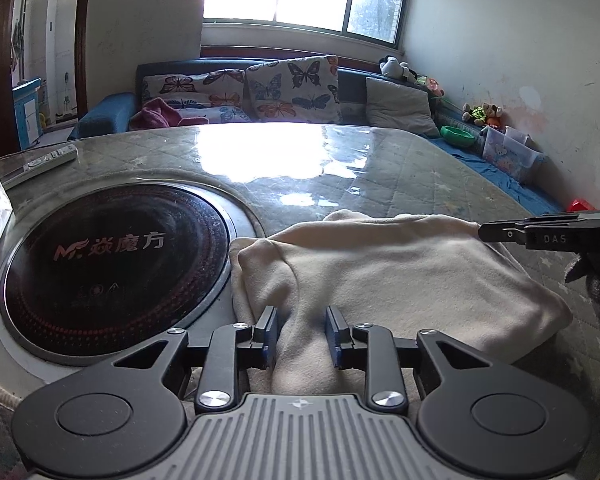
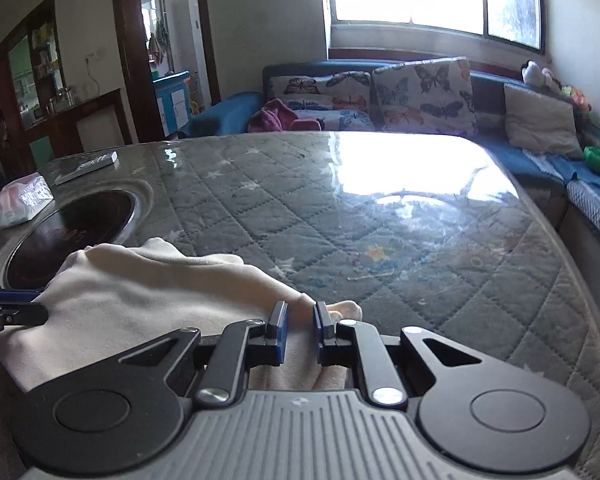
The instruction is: Fold clothes
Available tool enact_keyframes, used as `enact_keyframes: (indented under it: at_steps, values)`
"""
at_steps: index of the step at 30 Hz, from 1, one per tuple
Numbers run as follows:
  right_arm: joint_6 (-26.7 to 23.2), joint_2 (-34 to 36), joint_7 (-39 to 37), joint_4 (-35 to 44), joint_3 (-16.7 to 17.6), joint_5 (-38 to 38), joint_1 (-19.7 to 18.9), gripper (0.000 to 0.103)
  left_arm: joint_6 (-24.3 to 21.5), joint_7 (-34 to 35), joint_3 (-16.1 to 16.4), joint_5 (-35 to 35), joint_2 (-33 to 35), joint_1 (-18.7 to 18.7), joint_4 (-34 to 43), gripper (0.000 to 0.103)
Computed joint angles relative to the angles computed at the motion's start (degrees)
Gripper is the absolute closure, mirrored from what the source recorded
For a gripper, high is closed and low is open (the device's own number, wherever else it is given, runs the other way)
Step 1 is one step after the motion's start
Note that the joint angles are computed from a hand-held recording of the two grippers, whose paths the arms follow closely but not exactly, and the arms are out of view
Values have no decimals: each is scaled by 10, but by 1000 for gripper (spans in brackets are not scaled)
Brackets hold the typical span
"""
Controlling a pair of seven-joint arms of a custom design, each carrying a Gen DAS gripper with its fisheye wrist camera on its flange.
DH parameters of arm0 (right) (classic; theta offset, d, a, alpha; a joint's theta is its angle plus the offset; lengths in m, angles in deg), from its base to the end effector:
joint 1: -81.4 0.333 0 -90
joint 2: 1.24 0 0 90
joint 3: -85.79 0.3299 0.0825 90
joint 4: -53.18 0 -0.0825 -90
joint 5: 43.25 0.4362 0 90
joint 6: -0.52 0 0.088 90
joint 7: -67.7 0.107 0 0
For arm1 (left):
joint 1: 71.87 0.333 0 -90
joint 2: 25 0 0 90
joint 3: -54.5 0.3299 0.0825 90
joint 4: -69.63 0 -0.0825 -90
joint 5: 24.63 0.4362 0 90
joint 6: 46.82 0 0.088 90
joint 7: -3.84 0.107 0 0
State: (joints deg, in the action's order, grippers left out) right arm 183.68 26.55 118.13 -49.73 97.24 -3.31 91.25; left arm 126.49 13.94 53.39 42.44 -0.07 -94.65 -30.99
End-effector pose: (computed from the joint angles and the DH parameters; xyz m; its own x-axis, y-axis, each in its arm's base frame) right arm 0.7122 0.1931 0.3529 0.3115 -0.9473 -0.0754 -0.6028 -0.1356 -0.7863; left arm 0.6389 -0.3567 0.3675 -0.1883 -0.9748 0.1198 -0.6262 0.0252 -0.7792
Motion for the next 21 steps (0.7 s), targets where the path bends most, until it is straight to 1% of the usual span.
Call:
enact_keyframes:
  at_steps: [1,2,3,4,5,6,7,9,10,11,12,13,15,17,21]
  values:
    - [2,-3,-28,-3,24,14,-16,91,-2,0,0,-1,1,-1,1,74]
    - [-1,-4,-23,-6,27,-1,-19,91,-5,2,-1,-3,1,-1,1,74]
    - [-6,-5,-28,-5,11,4,-4,91,-8,4,-3,-7,1,0,1,72]
    - [-13,-4,8,-6,-26,-30,26,91,-11,6,-5,-11,0,1,1,71]
    - [-15,-4,9,-6,-46,-25,47,91,-14,7,-5,-12,-3,1,-1,67]
    - [-14,-5,15,-8,-53,-28,53,90,-18,5,-4,-12,-6,0,-4,65]
    - [-8,-8,17,-12,-53,-30,55,90,-22,3,-4,-10,-9,-1,-6,63]
    - [7,-19,-4,-25,-8,-23,20,90,-31,-3,-5,-5,-15,-3,-10,58]
    - [12,-26,-22,-35,31,-15,-12,90,-33,-8,-5,-2,-17,-3,-12,56]
    - [15,-31,-36,-42,59,-9,-34,90,-35,-14,-5,2,-19,-3,-14,54]
    - [17,-35,-51,-49,84,-3,-54,87,-36,-22,-5,8,-21,-3,-16,49]
    - [23,-42,-72,-61,122,5,-83,83,-38,-29,-6,14,-23,-4,-18,48]
    - [28,-47,-94,-74,160,17,-111,82,-40,-41,-8,25,-27,-3,-21,46]
    - [30,-52,-116,-90,214,34,-153,82,-40,-56,-9,39,-31,-4,-25,44]
    - [36,-57,-138,-109,253,58,-178,81,-44,-103,-10,88,-44,-6,-35,32]
